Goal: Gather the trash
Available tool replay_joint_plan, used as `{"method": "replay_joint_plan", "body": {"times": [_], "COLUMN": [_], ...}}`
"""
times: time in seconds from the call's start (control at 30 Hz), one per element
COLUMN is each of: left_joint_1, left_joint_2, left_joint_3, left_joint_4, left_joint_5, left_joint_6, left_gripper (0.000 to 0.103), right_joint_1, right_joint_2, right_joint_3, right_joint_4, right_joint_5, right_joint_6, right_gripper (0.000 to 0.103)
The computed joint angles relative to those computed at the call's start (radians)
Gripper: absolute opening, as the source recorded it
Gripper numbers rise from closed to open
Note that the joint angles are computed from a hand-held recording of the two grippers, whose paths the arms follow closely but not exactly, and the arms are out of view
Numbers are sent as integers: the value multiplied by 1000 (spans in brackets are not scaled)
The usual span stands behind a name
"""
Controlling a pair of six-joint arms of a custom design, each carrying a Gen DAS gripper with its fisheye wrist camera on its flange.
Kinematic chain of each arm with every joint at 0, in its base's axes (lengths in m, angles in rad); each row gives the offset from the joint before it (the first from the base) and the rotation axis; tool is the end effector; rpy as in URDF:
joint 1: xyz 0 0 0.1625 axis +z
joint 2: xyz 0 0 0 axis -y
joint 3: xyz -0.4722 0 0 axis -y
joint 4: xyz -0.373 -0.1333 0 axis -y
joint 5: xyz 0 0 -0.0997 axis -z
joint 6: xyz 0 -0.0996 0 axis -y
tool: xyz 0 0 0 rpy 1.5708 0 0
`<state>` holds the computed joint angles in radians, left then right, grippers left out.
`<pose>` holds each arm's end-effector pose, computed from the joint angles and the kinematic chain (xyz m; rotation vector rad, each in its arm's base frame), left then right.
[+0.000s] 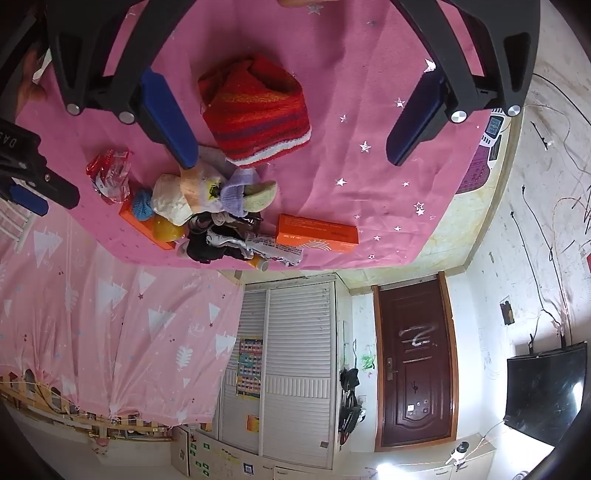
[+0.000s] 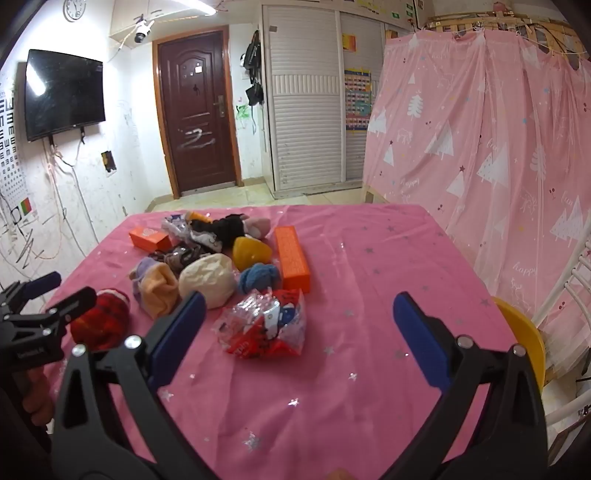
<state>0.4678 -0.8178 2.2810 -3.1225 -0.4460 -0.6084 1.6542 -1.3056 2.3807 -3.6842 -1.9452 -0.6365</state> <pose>-0.3154 -0.4093 0.1022 0.4834 2.1678 -1.1211 0.1325 -0.4221 0.3289 0.5715 -2.2183 1.1342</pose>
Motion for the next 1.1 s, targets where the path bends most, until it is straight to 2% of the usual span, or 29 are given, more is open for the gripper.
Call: {"method": "replay_joint_plan", "body": {"times": [1.1], "left_joint_1": [0], "left_joint_2": [2], "left_joint_3": [2], "left_joint_4": [-13], "left_joint_5": [2], "left_joint_6": [7], "left_gripper": [95], "right_joint_1": [-1], "right_joint_2": [2], "right_joint_3": [2], "right_joint_4": [-3], "right_joint_5": [9], "right_joint_6": [6], "right_gripper": [97]}}
